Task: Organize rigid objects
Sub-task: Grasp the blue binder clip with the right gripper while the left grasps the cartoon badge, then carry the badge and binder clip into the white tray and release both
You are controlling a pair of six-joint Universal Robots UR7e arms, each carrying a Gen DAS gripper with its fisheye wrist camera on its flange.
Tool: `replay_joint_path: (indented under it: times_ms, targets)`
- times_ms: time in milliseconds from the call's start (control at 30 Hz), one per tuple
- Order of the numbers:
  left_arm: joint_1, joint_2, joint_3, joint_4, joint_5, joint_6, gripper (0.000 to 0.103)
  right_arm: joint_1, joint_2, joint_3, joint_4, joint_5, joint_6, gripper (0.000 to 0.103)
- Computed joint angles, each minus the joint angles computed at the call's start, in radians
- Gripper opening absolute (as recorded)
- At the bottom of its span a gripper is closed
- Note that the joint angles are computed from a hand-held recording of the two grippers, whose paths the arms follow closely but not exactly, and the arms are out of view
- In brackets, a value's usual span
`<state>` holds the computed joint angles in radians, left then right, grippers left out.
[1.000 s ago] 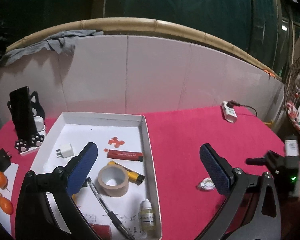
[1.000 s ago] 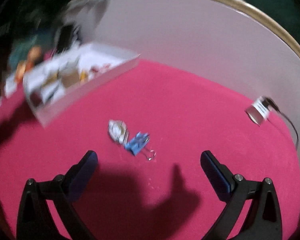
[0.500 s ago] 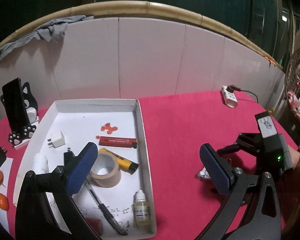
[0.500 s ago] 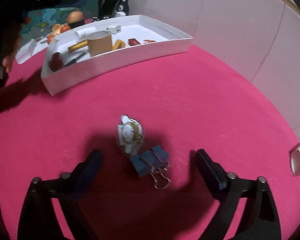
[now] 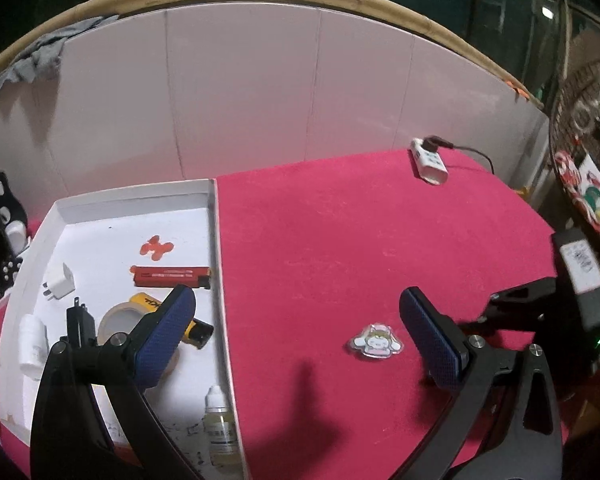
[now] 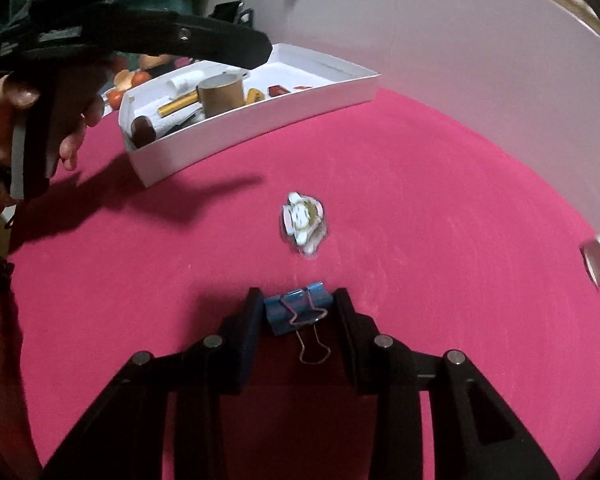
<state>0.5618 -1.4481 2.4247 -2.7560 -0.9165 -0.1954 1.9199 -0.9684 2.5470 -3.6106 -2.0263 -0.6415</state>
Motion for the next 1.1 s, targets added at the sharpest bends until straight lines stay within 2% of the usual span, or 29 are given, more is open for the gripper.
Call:
replay_joint_path:
  times_ms: [133,267,333,400,533,600,733,833,900,933,967,1000,1100]
  targets:
    - [-0.009,0.041,-0.002,0.058,-0.064,0.020,0.103,-0.031,-0.037,0.091,-0.149,0.010,0.101,0.035]
    - [-0.033,0.123,0.000,0.050,-0.109,0.022,0.103,-0.052,-0.056,0.166,-0.283,0.007,0.204,0.035]
    - [-0.037,0.177,-0.007,0.042,-0.103,0.012,0.103,-0.049,-0.043,0.175,-0.311,-0.031,0.256,0.035]
    - [-0.036,0.213,-0.011,0.036,-0.085,0.003,0.103,-0.046,-0.034,0.179,-0.344,-0.036,0.273,0.035]
    - [-0.037,0.264,-0.018,0.031,-0.012,-0.018,0.102,-0.050,-0.029,0.174,-0.338,-0.044,0.302,0.035]
    - [-0.034,0.274,-0.020,0.027,-0.003,-0.019,0.095,-0.059,-0.039,0.174,-0.326,-0.034,0.309,0.035]
    - [-0.026,0.283,-0.019,-0.006,-0.014,-0.006,0.091,-0.059,-0.061,0.177,-0.299,-0.035,0.331,0.035]
    - [-0.022,0.277,-0.014,-0.024,-0.035,-0.005,0.078,-0.053,-0.064,0.182,-0.302,-0.041,0.343,0.035]
    - [-0.023,0.273,-0.006,-0.042,-0.050,0.004,0.063,-0.053,-0.064,0.181,-0.300,-0.042,0.347,0.035]
    - [-0.026,0.269,0.000,-0.051,-0.055,0.005,0.059,-0.054,-0.064,0.181,-0.298,-0.042,0.349,0.035]
    - [-0.032,0.263,0.009,-0.058,-0.055,0.004,0.049,-0.054,-0.065,0.180,-0.296,-0.042,0.350,0.035]
    - [-0.037,0.263,0.017,-0.075,-0.055,0.007,0.046,-0.053,-0.065,0.180,-0.296,-0.043,0.352,0.035]
    - [-0.048,0.249,0.043,-0.101,-0.047,0.004,0.046,-0.048,-0.064,0.179,-0.297,-0.051,0.357,0.035]
